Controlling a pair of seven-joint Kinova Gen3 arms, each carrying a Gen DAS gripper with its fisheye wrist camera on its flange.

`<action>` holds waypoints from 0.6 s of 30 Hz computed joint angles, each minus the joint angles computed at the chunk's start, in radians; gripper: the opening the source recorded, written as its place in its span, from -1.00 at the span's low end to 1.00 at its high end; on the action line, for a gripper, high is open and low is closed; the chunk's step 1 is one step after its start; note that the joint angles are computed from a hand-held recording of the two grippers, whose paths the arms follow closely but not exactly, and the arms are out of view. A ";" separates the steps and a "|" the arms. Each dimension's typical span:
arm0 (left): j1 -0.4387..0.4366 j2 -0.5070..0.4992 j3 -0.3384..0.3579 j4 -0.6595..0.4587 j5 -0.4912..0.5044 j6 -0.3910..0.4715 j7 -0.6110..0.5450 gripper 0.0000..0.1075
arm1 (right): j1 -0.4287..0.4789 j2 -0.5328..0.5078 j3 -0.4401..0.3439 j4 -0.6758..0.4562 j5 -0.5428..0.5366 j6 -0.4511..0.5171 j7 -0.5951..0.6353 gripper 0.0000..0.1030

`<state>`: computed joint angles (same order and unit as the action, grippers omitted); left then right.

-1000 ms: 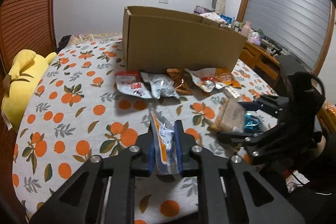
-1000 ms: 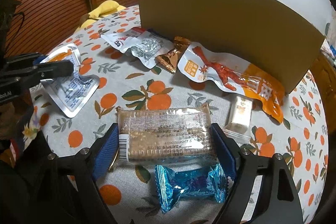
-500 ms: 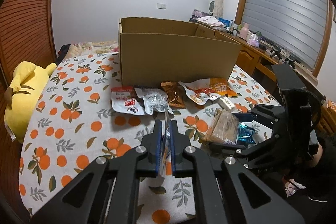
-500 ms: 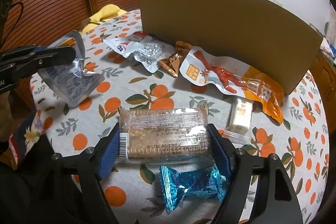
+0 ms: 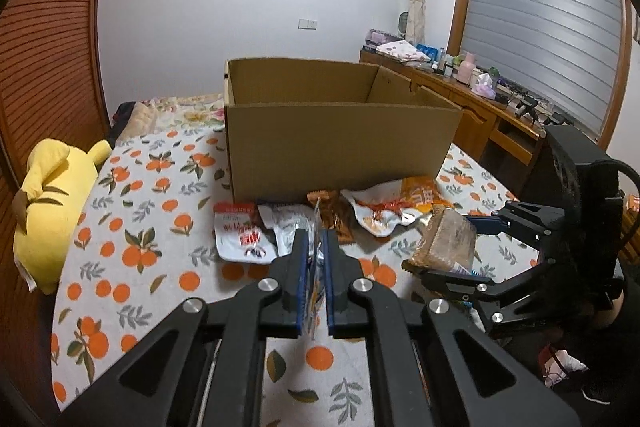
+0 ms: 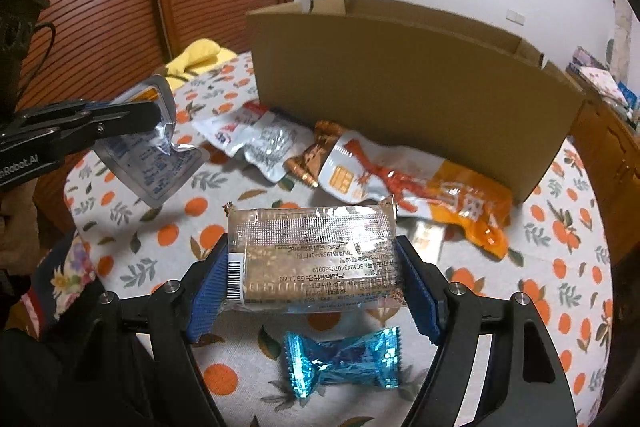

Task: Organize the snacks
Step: 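Carry the silver packet over the box with the left gripper while the right carries the wafer pack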

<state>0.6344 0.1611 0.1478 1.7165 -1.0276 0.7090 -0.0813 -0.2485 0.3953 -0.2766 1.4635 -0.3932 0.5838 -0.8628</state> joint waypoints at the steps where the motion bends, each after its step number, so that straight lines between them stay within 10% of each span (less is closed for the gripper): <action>1: -0.001 -0.001 -0.001 -0.005 -0.003 -0.001 -0.003 -0.94 | 0.003 -0.002 -0.002 -0.001 -0.003 -0.002 0.002 0.54; 18: -0.031 0.005 -0.018 -0.110 -0.052 -0.031 -0.060 -0.93 | 0.039 -0.033 -0.002 -0.049 -0.043 -0.023 0.031 0.54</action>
<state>0.6039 0.1662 0.1297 1.6065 -1.0797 0.6777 -0.1414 -0.2098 0.3621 -0.2789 1.4140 -0.4360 0.5609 -0.8319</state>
